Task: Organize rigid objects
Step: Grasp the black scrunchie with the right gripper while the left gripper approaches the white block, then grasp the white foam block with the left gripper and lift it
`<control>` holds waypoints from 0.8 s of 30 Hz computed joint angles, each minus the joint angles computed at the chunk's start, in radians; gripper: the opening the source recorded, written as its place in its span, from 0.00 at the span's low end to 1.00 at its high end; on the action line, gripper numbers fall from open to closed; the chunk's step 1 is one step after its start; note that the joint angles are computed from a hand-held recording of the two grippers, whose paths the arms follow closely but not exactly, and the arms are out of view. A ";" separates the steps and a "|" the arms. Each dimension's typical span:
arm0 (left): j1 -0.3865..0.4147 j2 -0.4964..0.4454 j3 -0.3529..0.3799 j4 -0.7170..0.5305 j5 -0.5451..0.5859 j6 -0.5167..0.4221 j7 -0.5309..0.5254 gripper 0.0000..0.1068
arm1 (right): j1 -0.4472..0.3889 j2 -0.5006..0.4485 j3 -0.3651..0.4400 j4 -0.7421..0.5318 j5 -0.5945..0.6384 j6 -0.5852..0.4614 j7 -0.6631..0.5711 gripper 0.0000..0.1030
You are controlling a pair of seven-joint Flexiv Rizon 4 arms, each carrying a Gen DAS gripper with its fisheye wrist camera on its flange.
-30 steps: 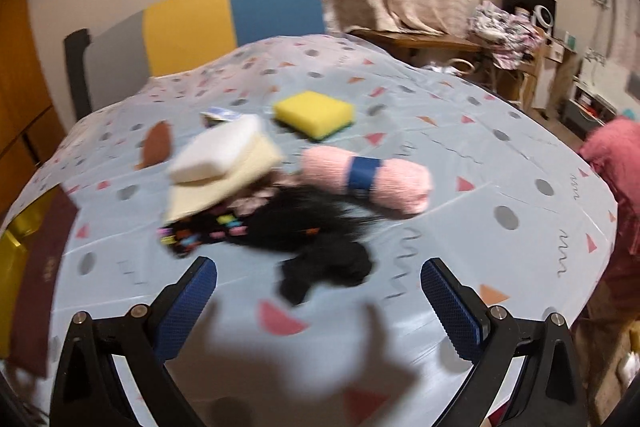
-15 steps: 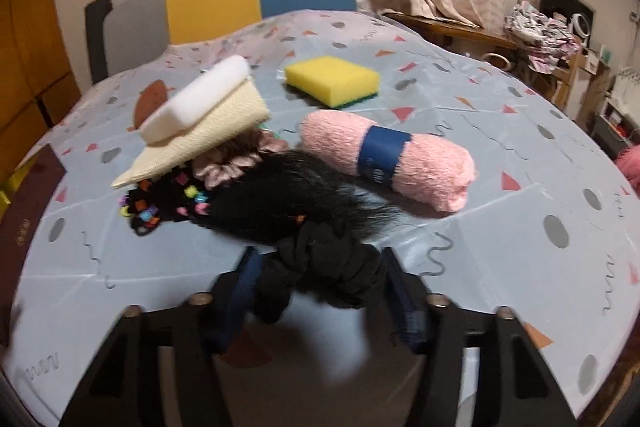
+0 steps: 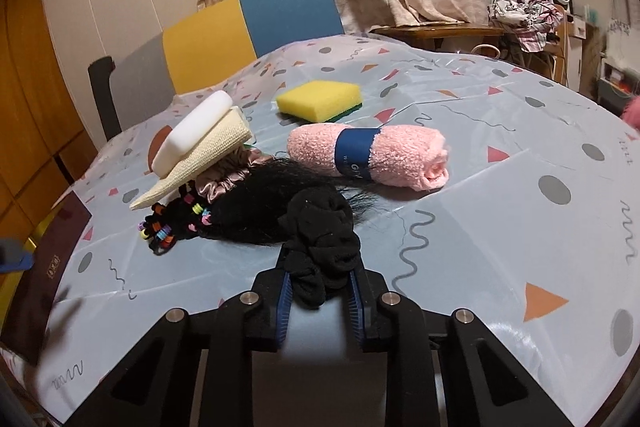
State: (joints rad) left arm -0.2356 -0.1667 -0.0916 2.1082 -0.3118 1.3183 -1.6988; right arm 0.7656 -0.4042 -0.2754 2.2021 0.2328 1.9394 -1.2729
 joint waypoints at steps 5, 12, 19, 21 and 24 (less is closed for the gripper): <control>0.012 -0.102 -0.052 -0.104 -0.095 -0.002 0.062 0.71 | -0.047 -0.015 0.051 -0.002 -0.003 0.039 -0.007 0.24; -0.029 -0.241 -0.019 -0.307 0.009 -0.092 -0.016 0.71 | -0.090 -0.033 0.102 -0.011 0.008 0.073 -0.027 0.24; -0.003 -0.341 -0.065 -0.449 -0.065 -0.126 -0.034 0.79 | -0.180 -0.050 0.194 -0.018 -0.013 0.117 -0.012 0.24; 0.000 -0.374 -0.068 -0.497 -0.086 -0.144 -0.065 0.79 | -0.186 -0.052 0.201 -0.019 -0.012 0.123 -0.012 0.24; -0.014 -0.416 -0.040 -0.560 -0.071 -0.175 -0.121 0.81 | -0.182 -0.055 0.200 -0.020 -0.005 0.128 -0.019 0.24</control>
State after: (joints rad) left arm -0.2496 -0.5831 -0.1318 1.5479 -0.3827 1.1429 -1.8197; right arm 0.5838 -0.4590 -0.0758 2.1822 0.2273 2.0676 -1.2919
